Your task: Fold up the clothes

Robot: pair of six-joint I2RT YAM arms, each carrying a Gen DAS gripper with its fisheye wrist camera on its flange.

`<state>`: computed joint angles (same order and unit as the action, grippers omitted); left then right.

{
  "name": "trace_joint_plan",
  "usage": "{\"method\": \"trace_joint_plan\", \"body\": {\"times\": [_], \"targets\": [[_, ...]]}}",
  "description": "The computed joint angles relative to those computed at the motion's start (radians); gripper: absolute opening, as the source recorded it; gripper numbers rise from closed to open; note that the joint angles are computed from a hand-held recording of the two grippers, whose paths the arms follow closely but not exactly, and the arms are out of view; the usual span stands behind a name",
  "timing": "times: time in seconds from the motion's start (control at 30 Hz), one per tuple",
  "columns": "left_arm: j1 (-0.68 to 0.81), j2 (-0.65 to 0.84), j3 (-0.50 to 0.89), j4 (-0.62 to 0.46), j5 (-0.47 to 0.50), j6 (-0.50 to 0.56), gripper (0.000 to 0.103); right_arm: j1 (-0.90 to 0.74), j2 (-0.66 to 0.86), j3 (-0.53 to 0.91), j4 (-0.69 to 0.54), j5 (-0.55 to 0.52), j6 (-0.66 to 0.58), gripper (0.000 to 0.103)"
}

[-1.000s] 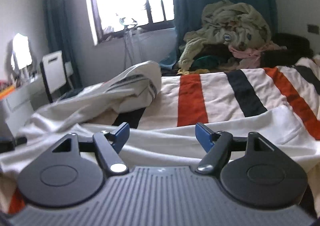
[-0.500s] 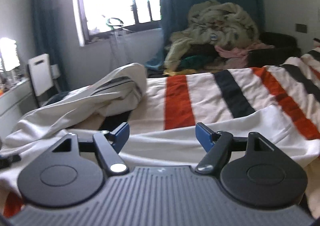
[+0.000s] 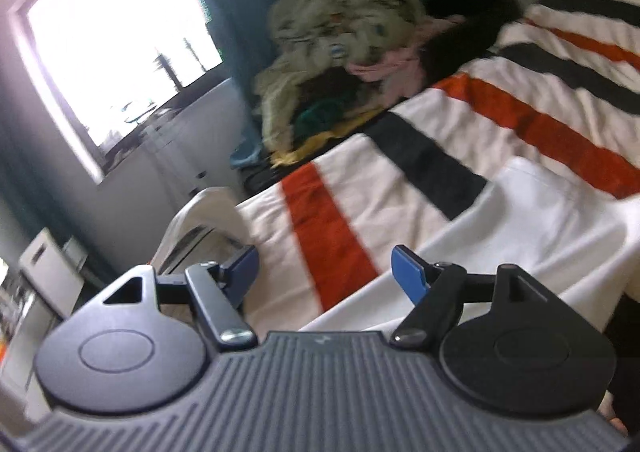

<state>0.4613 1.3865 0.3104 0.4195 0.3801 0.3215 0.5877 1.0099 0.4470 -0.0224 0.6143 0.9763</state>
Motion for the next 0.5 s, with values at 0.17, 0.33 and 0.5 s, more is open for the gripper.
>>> {"method": "trace_joint_plan", "body": {"times": [0.17,0.33,0.5], "targets": [[-0.412,0.372,0.259,0.176,-0.218,-0.121,0.087,-0.128,0.025,-0.082,0.139,-0.040,-0.025,0.077],[-0.650,0.754,0.678,0.160,-0.572,-0.095,0.087,-0.188,0.226,-0.096,0.327,-0.018,-0.114,0.077],[-0.719,1.018,1.053,0.027,-0.817,-0.066,0.058,-0.245,0.459,-0.036,0.490,-0.093,-0.140,0.075]]}}
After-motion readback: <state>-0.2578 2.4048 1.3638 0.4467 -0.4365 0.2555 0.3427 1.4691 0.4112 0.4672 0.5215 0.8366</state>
